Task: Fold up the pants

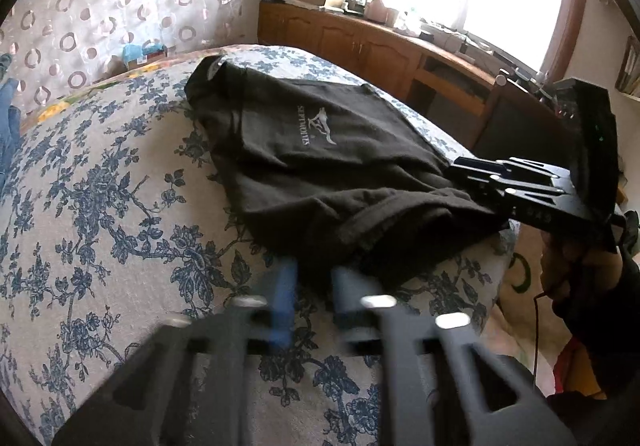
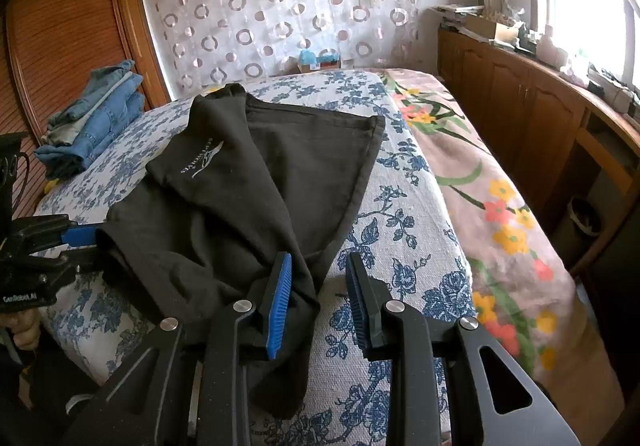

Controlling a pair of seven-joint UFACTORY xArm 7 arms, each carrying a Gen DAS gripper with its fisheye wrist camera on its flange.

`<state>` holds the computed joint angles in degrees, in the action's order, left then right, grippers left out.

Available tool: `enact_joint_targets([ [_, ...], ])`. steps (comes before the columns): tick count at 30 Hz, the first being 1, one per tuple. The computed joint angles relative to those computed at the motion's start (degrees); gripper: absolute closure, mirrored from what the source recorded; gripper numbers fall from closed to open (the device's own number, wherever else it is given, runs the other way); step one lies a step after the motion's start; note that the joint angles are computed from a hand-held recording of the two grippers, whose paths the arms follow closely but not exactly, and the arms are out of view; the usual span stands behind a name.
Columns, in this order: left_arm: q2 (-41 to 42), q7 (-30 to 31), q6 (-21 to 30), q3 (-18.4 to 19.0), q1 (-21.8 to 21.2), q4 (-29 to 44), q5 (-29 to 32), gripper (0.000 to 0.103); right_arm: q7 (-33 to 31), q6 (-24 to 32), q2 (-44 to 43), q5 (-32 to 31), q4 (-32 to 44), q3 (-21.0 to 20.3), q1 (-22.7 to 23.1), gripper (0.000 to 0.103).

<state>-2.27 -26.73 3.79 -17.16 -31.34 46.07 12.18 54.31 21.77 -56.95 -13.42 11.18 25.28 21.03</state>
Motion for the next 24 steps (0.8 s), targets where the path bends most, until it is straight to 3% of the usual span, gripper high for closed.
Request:
enact_joint_targets([
  [1,-0.29,-1.65,-0.47,-0.32,0.51,-0.33,2.0,0.099,0.08,0.15,-0.03,-0.11,0.06,0.26,-0.08,0.074],
  [7,-5.12,1.72,-2.18,0.76,-1.2,-4.91,-3.87,0.099,0.64,0.25,-0.2,-0.58,-0.01,0.68,-0.16,0.074],
  [12,-6.21,1.45,-0.83,-1.34,0.08,-6.23,-4.16,0.099,0.59,0.24,-0.23,-0.85,0.0,0.61,-0.35,0.074],
  [19,-6.45,1.42,-0.65,-1.17,-0.4,-6.69,-5.75,0.099,0.16,-0.45,-0.49,-0.94,-0.54,0.19,-0.2,0.074],
  [23,-7.97,3.25,1.87,-0.27,-1.49,-6.38,-7.66,0.092,-0.96,0.86,-0.25,-0.38,0.11,-0.92,0.54,0.074],
  [24,-8.43,3.87,2.13,0.02,-1.71,-6.46,-8.17,0.085,-1.24,1.53,-0.24,-0.25,0.49,-1.03,0.63,0.074],
])
